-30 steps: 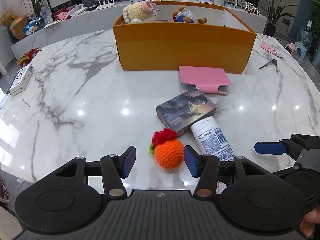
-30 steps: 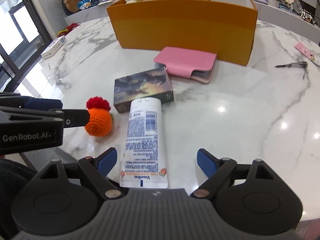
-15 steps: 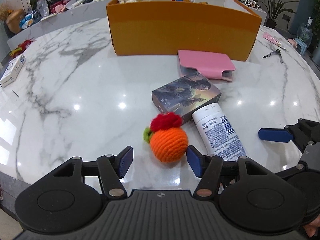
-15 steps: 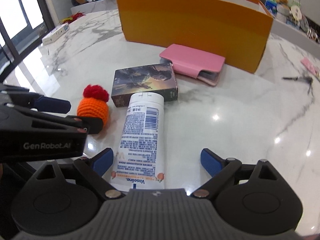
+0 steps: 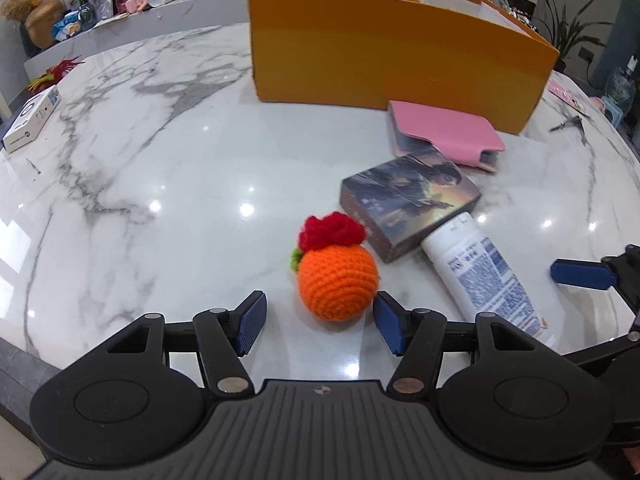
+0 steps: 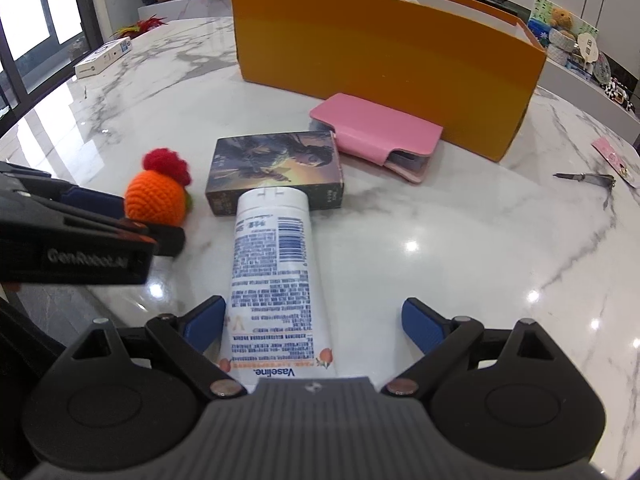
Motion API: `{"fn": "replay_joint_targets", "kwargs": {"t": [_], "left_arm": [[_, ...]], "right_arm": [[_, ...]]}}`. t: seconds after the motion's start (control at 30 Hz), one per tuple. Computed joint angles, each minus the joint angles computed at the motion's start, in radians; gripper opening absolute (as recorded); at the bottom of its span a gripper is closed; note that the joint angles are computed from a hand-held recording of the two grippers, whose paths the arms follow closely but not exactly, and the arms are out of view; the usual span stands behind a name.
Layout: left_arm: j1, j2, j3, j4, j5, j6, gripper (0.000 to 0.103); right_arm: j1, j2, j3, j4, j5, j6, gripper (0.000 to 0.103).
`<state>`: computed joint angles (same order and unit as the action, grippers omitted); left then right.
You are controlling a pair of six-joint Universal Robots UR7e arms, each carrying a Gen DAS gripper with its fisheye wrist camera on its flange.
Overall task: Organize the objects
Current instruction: 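Approach the crocheted orange with the left gripper while the right approaches the white lotion tube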
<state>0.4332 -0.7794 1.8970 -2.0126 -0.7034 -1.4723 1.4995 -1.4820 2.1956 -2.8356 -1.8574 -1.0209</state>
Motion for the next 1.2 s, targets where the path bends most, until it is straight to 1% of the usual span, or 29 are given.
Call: {"fn": "replay_joint_targets", "kwargs": {"t": [0.07,0.17,0.27,0.4,0.53,0.6,0.7,0.73,0.9,1.0,1.2], "left_arm": [[-0.002,-0.009,0.013,-0.007,0.005,-0.006,0.07],[-0.006,-0.028,0.044,-0.055,0.005,0.012,0.07],[0.002,-0.044,0.063,-0.103,0.007,0.025,0.07],[0.018,-0.043,0.068,-0.13,0.035,0.033,0.07],[0.018,-0.035,0.066,-0.112,0.058,0.018,0.071],[0.012,-0.028,0.062,-0.091,0.066,0.013,0.072],[0.002,-0.016,0.064,-0.069,0.088,0.007,0.075],[-0.002,-0.014,0.066,-0.061,0.094,0.004,0.076],[-0.008,-0.005,0.071,-0.059,0.108,0.018,0.081],[-0.008,-0.002,0.071,-0.061,0.112,0.018,0.083],[-0.014,0.002,0.076,-0.057,0.126,-0.004,0.085]], "right_arm": [[0.003,0.001,0.01,-0.028,-0.005,-0.017,0.095],[0.007,0.001,0.018,-0.049,-0.004,-0.033,0.095],[0.008,0.005,0.016,-0.044,0.006,-0.025,0.095],[0.009,0.019,0.018,-0.061,0.017,-0.015,0.095],[-0.002,0.022,0.023,-0.07,0.05,0.007,0.095],[-0.011,0.024,0.037,-0.107,0.072,0.002,0.096],[-0.036,0.023,0.078,-0.195,0.118,-0.005,0.102],[-0.042,0.024,0.086,-0.215,0.13,-0.005,0.102],[-0.042,0.029,0.091,-0.239,0.127,0.01,0.102],[-0.048,0.027,0.099,-0.252,0.138,0.001,0.102],[-0.059,0.02,0.106,-0.254,0.159,-0.017,0.102]]}}
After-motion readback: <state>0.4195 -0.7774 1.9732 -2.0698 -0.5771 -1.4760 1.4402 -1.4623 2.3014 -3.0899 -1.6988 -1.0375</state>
